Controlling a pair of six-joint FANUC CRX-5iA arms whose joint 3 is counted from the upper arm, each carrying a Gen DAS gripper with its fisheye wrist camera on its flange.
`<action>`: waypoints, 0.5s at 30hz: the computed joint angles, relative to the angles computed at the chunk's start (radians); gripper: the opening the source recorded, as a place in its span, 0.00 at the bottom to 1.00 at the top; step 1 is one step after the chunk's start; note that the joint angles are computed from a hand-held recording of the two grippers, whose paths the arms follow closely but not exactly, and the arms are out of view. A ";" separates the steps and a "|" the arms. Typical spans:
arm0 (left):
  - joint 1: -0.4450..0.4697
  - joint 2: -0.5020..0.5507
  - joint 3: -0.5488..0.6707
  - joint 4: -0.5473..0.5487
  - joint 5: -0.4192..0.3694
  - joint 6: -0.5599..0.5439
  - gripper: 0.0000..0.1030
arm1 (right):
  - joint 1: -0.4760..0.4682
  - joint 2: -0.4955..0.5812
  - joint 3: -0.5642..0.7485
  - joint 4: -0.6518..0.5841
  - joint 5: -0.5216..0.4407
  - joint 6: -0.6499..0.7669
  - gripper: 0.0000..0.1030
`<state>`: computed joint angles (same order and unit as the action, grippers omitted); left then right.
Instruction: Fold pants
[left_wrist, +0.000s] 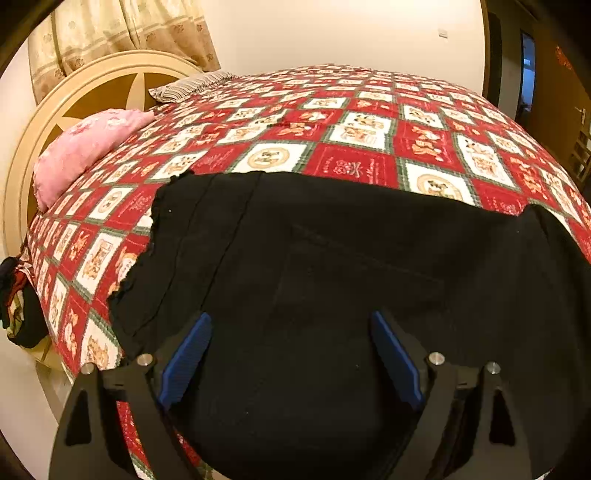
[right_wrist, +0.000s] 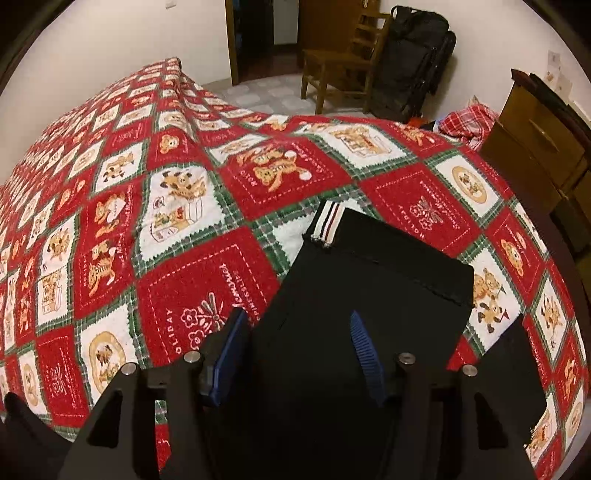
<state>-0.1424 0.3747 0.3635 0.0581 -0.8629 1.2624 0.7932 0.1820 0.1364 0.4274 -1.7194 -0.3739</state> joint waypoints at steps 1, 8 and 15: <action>-0.001 0.001 0.004 -0.004 -0.004 0.003 0.88 | 0.000 -0.014 -0.010 -0.006 0.015 -0.009 0.56; 0.003 0.007 0.010 0.007 -0.017 0.007 0.88 | 0.088 -0.189 -0.224 0.096 0.233 -0.168 0.02; 0.009 0.007 0.009 0.024 -0.025 -0.006 0.88 | 0.439 -0.297 -0.371 0.333 0.031 -0.585 0.01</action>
